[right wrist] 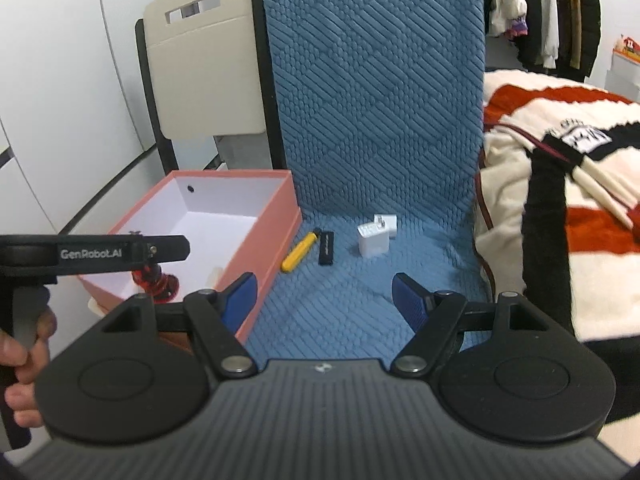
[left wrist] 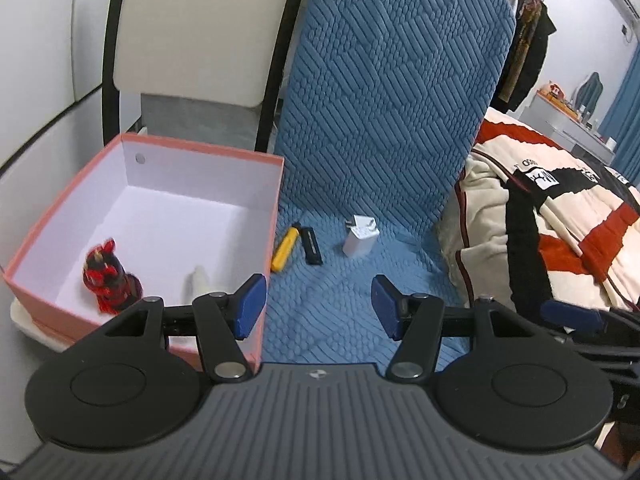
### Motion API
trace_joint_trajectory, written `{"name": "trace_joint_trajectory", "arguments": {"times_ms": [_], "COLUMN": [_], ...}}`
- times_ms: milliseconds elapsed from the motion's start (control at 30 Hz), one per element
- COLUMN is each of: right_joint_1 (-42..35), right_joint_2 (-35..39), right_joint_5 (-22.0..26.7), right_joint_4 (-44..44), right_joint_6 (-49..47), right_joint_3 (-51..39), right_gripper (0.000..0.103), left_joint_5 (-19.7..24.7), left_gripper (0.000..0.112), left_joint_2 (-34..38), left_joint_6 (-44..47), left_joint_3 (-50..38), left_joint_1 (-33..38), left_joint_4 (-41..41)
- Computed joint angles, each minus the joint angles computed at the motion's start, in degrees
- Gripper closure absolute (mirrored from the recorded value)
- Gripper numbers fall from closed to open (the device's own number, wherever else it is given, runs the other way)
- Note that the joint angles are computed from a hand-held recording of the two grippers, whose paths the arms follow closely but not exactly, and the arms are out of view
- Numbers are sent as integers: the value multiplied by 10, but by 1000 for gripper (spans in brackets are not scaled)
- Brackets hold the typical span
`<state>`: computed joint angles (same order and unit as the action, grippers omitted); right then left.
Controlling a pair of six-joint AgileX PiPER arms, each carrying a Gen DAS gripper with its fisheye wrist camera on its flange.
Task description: Organize rigid objects
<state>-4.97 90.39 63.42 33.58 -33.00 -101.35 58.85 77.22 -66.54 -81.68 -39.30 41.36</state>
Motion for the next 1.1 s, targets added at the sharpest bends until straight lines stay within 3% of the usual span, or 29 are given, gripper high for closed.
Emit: {"name": "trace_joint_trajectory", "arguments": {"times_ms": [133,367,533,833,1100], "right_joint_1": [-39,-90,-113,-102,-56], "right_joint_2": [-19,-31,-27,-10,48], "right_joint_5": [-13,-57,-88,-154,-227], "right_joint_4": [35,89,121,129,106], "right_joint_6": [-61,-146,-169,-187,-162], "right_joint_3": [57,138,175,204,193], "right_gripper": [27,27,27,27,27], "left_joint_5": [6,-42,-74,-148,-239], "left_gripper": [48,48,48,48,48], "left_joint_2": [31,70,94,119,209], "left_joint_6": [-36,-62,-24,-13,-26], "left_joint_3": [-4,15,13,31,6], "left_joint_1": [-36,-52,-39,10,66], "left_joint_4": [26,49,34,21,36]}}
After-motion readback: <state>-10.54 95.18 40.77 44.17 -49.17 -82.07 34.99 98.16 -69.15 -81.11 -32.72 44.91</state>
